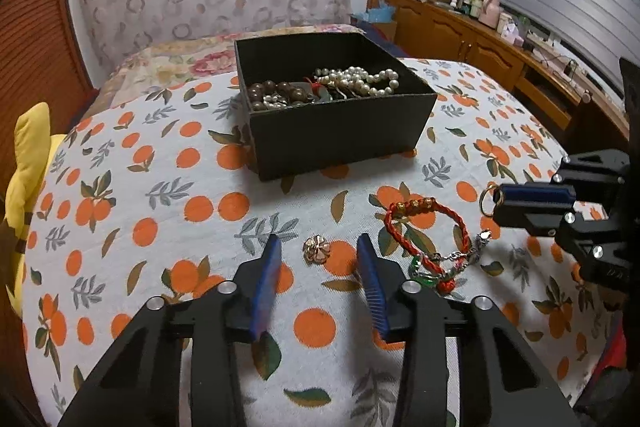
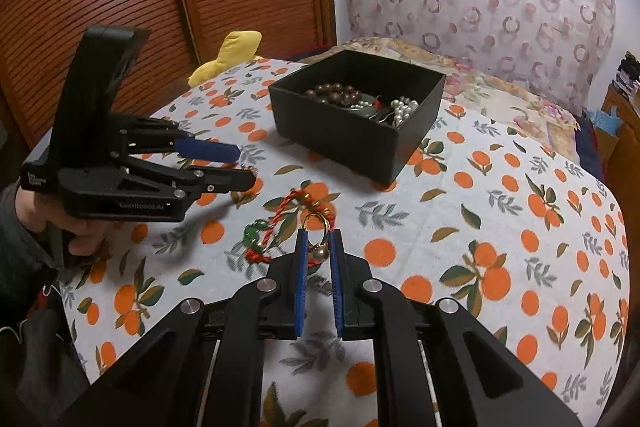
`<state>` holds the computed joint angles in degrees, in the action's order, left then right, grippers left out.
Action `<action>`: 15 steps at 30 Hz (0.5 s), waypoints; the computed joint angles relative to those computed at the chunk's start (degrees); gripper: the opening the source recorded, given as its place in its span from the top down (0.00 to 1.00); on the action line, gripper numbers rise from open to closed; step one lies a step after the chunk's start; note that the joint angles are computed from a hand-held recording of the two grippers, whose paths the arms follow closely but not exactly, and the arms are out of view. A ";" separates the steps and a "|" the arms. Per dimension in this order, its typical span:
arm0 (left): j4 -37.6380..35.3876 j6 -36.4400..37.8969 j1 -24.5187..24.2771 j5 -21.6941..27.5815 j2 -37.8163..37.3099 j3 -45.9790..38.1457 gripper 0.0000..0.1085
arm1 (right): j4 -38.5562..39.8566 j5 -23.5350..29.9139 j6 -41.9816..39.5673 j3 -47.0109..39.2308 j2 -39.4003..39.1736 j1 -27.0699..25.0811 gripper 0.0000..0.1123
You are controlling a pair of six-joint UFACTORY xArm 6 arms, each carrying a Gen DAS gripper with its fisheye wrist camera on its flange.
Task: Organize jewelry
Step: 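Grasp the silver chain with the right tool while the left tool grasps the flower ring, then lower the ring and chain into the black box and open both tools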
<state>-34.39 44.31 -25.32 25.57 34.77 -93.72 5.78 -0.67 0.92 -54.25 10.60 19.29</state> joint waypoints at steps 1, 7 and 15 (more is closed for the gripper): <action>0.64 -0.42 -0.12 -0.21 0.20 -0.16 0.68 | 3.29 -0.08 -3.11 -0.24 0.14 0.23 0.89; 5.25 -3.07 -0.73 -2.29 0.79 -0.07 0.79 | 10.36 0.15 -9.99 -0.78 0.44 0.53 0.89; 3.57 -2.49 -0.59 -2.48 -0.14 0.60 0.87 | 16.18 0.88 -16.03 -2.57 1.16 0.67 0.89</action>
